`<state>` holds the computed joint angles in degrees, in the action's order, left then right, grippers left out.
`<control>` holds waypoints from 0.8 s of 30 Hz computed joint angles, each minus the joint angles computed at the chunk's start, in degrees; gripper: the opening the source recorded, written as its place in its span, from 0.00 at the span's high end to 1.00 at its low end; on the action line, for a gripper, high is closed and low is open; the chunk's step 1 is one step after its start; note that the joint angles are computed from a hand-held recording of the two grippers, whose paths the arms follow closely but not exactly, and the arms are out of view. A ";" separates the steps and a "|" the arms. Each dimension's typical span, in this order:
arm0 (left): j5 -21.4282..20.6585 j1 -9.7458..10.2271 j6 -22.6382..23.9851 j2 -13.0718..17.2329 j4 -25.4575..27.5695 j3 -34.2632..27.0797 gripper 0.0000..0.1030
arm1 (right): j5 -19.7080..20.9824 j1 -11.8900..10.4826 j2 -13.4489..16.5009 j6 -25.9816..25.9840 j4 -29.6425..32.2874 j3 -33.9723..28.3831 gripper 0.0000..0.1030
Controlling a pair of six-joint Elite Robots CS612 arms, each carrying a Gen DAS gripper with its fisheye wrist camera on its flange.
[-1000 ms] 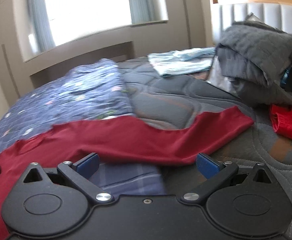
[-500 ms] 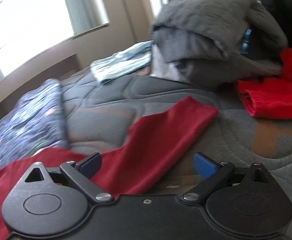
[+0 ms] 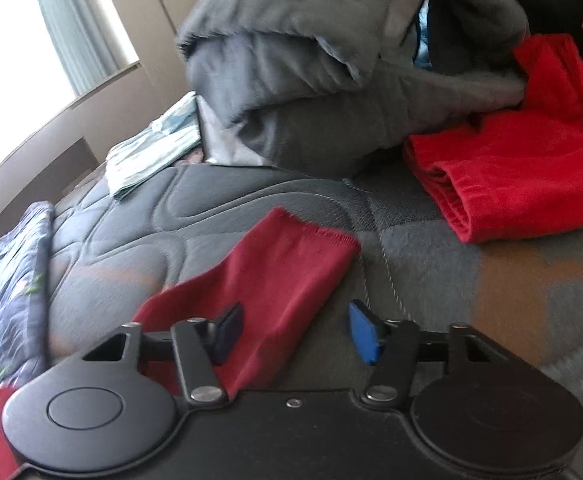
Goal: Fold small clothes
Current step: 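Grasp the sleeve cuff with the right gripper and lift it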
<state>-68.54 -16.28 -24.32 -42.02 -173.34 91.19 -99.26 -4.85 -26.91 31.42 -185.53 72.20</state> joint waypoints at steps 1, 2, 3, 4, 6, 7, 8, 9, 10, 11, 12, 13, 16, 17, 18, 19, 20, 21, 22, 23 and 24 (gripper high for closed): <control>-0.03 0.08 -0.35 -0.10 -0.05 0.06 0.00 | -0.57 -0.14 0.26 1.07 0.75 -0.70 0.59; -0.23 0.20 -0.66 -0.23 -0.20 0.16 0.00 | -0.94 -0.28 0.29 2.08 1.22 -0.98 0.71; -0.50 0.32 -0.92 -0.37 -0.44 0.30 0.00 | -0.87 -0.42 0.29 2.85 1.55 -1.16 0.84; -0.71 0.43 -1.11 -0.53 -0.65 0.46 0.00 | -0.08 -0.63 0.25 3.25 1.44 -1.15 0.89; -0.97 0.69 -1.41 -0.84 -0.91 0.71 0.00 | 1.97 -0.96 0.10 3.30 -0.03 -0.80 0.95; -1.12 0.86 -1.66 -1.03 -0.98 0.83 0.00 | 2.32 -0.96 -0.12 2.93 -1.11 -0.46 0.96; -1.36 1.02 -1.91 -1.22 -1.06 0.96 0.00 | 2.62 -0.92 -0.31 2.69 -2.30 -0.15 0.96; -1.64 1.16 -2.22 -1.48 -1.16 1.20 0.00 | 2.90 -0.84 -0.59 2.44 -3.55 0.16 0.96; -2.09 1.38 -2.55 -1.75 -1.26 1.37 0.00 | 3.05 -0.72 -0.98 2.06 -4.36 0.40 0.96; -2.60 1.64 -2.89 -2.03 -1.42 1.56 0.00 | 3.30 -0.50 -1.43 1.22 -5.39 0.59 0.96; -3.18 1.91 -3.13 -2.30 -1.68 1.75 0.00 | 3.72 -0.24 -1.83 -0.18 -6.69 0.67 0.96; -3.88 2.25 -3.26 -2.56 -2.15 1.97 0.00 | 4.04 0.07 -2.17 -1.97 -7.82 0.55 0.96; -5.56 3.39 -4.09 -3.40 -4.22 2.83 0.00 | 6.64 1.42 -3.42 -7.84 -11.32 -0.26 0.96; -6.39 3.94 -4.41 -3.75 -5.21 3.19 0.00 | 8.05 1.91 -3.78 -9.18 -12.54 -0.62 0.96; -7.00 4.39 -4.80 -4.03 -6.03 3.49 0.00 | 9.57 2.50 -4.07 -10.69 -13.70 -1.14 0.97; -7.61 4.95 -5.36 -4.43 -7.15 3.97 0.00 | 11.16 3.20 -4.30 -12.57 -14.83 -1.82 0.97; -7.99 5.44 -5.78 -4.77 -8.22 4.43 0.00 | 12.77 3.84 -4.45 -14.33 -15.67 -2.48 0.97; -8.32 5.93 -6.10 -5.17 -9.36 5.00 0.00 | 14.54 4.52 -4.56 -15.94 -16.27 -3.21 0.97; -8.51 6.42 -6.31 -5.55 -10.46 5.52 0.00 | 16.43 5.28 -4.61 -17.50 -16.62 -4.01 0.97; -8.51 6.92 -6.52 -5.93 -11.47 6.02 0.00 | 18.43 6.20 -4.54 -19.16 -16.75 -4.97 0.97; -8.32 7.41 -6.66 -6.32 -12.52 6.62 0.00 | 20.04 6.93 -4.38 -20.51 -16.71 -5.79 0.97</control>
